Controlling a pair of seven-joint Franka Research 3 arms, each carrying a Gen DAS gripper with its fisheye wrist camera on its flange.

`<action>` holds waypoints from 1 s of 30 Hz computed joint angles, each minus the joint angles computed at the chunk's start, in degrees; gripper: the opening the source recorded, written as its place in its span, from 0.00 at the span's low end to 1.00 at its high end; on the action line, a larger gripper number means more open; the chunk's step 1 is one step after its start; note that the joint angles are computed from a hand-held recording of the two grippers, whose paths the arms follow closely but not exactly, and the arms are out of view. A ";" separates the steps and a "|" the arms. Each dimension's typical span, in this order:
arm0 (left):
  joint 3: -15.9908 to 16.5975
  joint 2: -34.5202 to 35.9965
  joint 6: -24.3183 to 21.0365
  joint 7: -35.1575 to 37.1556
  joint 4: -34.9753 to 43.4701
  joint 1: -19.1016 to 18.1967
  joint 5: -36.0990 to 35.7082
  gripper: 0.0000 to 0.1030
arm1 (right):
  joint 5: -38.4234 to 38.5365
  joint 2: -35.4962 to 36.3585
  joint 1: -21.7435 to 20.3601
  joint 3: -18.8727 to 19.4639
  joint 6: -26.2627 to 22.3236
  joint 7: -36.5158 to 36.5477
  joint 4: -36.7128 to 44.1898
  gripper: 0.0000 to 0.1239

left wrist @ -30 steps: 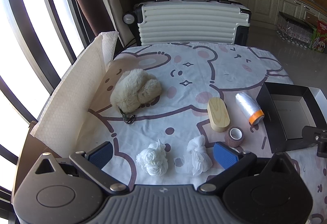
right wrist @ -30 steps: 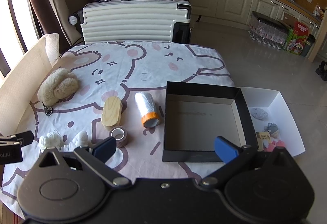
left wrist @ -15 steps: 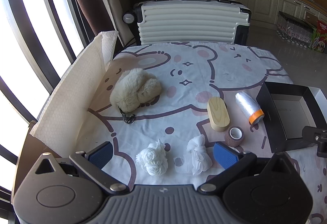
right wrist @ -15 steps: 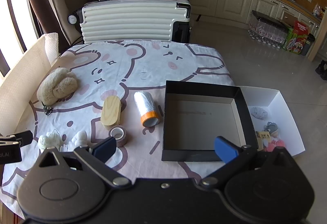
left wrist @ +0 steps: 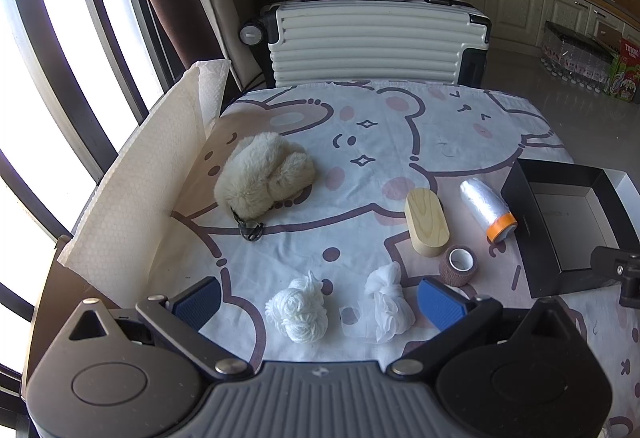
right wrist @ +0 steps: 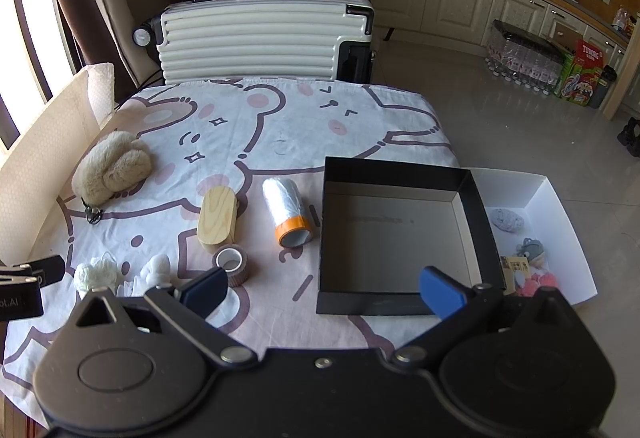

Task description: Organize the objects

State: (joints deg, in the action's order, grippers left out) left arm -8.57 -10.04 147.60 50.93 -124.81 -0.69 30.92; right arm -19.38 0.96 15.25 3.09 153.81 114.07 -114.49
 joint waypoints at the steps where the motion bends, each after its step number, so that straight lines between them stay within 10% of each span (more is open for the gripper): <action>1: 0.00 0.00 0.00 0.00 0.00 0.00 0.00 1.00 | 0.00 0.00 0.01 -0.01 0.00 0.00 0.00 0.83; 30: 0.98 -0.56 0.92 0.30 -0.31 1.20 -0.94 1.00 | 3.11 0.97 0.43 0.07 0.10 -1.97 1.09 0.83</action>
